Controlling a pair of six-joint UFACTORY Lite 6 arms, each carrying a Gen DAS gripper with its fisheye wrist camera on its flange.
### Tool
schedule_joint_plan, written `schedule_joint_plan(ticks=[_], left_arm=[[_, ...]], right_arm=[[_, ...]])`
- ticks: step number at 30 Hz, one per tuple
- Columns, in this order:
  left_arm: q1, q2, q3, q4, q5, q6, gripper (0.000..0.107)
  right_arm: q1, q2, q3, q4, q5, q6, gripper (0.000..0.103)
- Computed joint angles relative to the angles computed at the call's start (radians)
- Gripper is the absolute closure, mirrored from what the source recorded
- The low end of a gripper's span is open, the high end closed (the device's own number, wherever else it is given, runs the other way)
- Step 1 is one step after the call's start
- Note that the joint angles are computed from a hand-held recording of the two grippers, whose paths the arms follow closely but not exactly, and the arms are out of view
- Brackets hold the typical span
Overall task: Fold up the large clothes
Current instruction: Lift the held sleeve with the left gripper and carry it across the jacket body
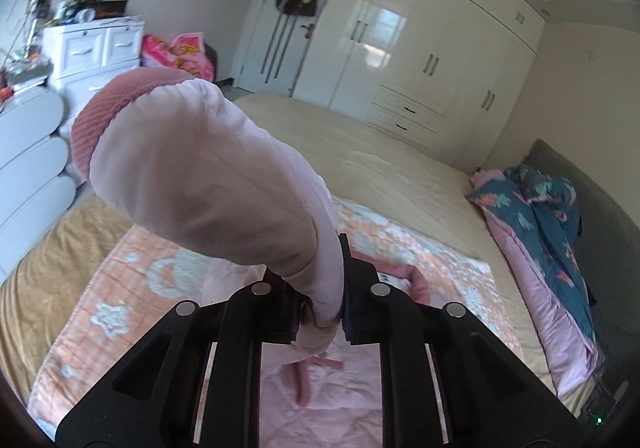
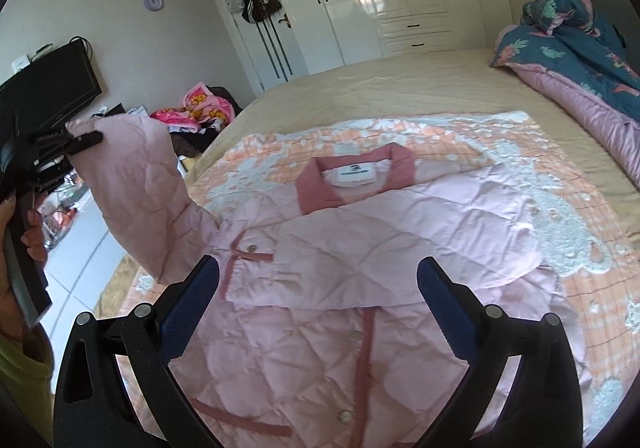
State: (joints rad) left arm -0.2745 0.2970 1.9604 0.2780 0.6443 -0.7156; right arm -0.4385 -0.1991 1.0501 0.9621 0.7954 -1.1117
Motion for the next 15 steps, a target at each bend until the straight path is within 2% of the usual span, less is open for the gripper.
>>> schedule_joint_plan(ticks=[4,9,15], left_arm=[[-0.085,0.061,0.052,0.055,0.017,-0.049,0.099],[-0.184,0.162,0.144,0.112,0.047,-0.104,0.099],[-0.286,0.345,0.344,0.135,0.105,-0.119,0.099]], right_arm=[[-0.067,0.013,0.002,0.012,0.000,-0.066,0.004],[-0.181,0.072,0.040,0.048,0.061,-0.126,0.004],[-0.313,0.157,0.112,0.061,0.121,-0.179,0.004]])
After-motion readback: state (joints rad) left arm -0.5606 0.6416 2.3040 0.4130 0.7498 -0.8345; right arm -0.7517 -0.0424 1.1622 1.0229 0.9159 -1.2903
